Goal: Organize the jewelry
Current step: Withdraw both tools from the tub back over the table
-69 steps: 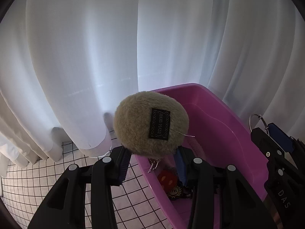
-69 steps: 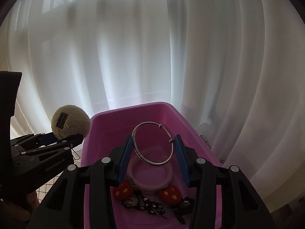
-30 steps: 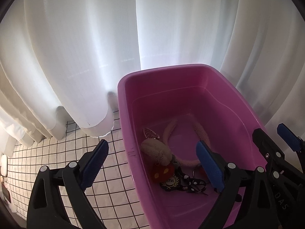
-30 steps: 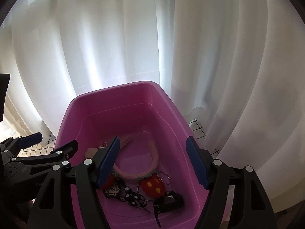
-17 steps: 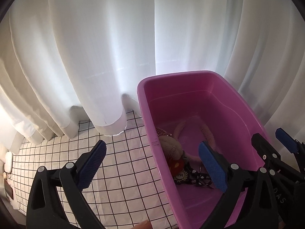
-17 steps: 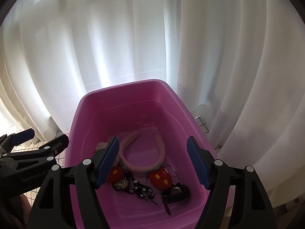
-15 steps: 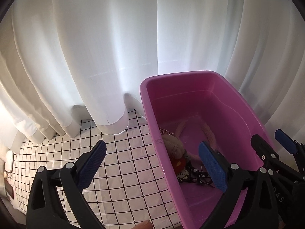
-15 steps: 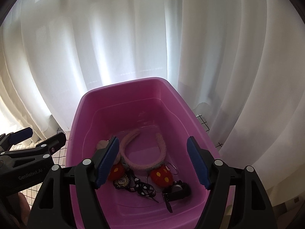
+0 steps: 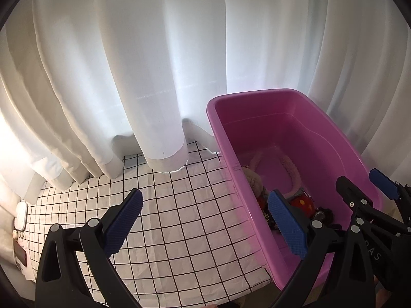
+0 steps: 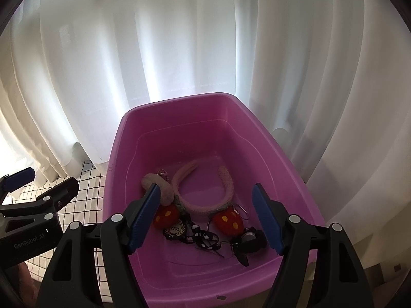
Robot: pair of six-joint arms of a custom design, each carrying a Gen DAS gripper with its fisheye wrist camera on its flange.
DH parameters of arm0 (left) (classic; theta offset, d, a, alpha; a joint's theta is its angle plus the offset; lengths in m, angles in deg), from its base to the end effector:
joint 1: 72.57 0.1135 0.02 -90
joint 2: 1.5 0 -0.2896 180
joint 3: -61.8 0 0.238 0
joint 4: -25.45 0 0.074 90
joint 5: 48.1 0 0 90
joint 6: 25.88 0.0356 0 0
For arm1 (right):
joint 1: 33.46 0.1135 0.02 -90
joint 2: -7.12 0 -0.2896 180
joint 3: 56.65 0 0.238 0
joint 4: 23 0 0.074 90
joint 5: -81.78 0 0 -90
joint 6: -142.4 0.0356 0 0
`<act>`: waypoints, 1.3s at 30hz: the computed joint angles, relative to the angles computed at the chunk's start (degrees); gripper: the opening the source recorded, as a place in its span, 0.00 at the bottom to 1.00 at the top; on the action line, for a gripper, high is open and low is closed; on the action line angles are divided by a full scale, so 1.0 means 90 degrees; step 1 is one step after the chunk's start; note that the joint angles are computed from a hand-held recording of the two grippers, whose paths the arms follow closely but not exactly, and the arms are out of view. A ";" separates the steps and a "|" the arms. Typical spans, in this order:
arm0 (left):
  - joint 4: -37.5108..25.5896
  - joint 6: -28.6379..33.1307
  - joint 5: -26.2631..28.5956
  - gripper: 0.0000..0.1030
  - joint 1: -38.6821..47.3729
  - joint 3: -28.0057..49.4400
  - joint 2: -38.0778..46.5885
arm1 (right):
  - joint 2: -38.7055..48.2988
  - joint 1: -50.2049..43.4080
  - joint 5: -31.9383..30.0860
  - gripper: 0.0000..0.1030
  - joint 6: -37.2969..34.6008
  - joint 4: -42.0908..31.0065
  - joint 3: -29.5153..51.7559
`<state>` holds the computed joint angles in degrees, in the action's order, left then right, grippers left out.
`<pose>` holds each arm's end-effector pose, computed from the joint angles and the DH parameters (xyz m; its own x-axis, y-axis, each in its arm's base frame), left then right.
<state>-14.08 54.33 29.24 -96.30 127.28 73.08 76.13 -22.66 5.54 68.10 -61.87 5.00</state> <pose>0.2319 -0.0934 0.2734 -0.7212 0.1358 -0.6793 0.1394 0.9890 0.0497 0.2250 0.0343 0.2750 -0.6884 0.1363 -0.7124 0.1723 0.9848 0.0218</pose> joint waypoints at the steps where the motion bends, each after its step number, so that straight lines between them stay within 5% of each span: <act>1: -0.0008 0.0019 -0.0005 0.93 0.0015 -0.0022 -0.0031 | 0.0009 0.0022 0.0015 0.68 0.0009 -0.0017 0.0016; 39: -0.0172 -0.0003 0.0023 0.93 0.0071 -0.0061 -0.0184 | -0.0048 0.0401 0.0302 0.68 0.0255 -0.0330 0.0103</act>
<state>-15.63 54.30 29.45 -95.66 126.74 71.43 75.70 -19.05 8.26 70.39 -64.84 5.93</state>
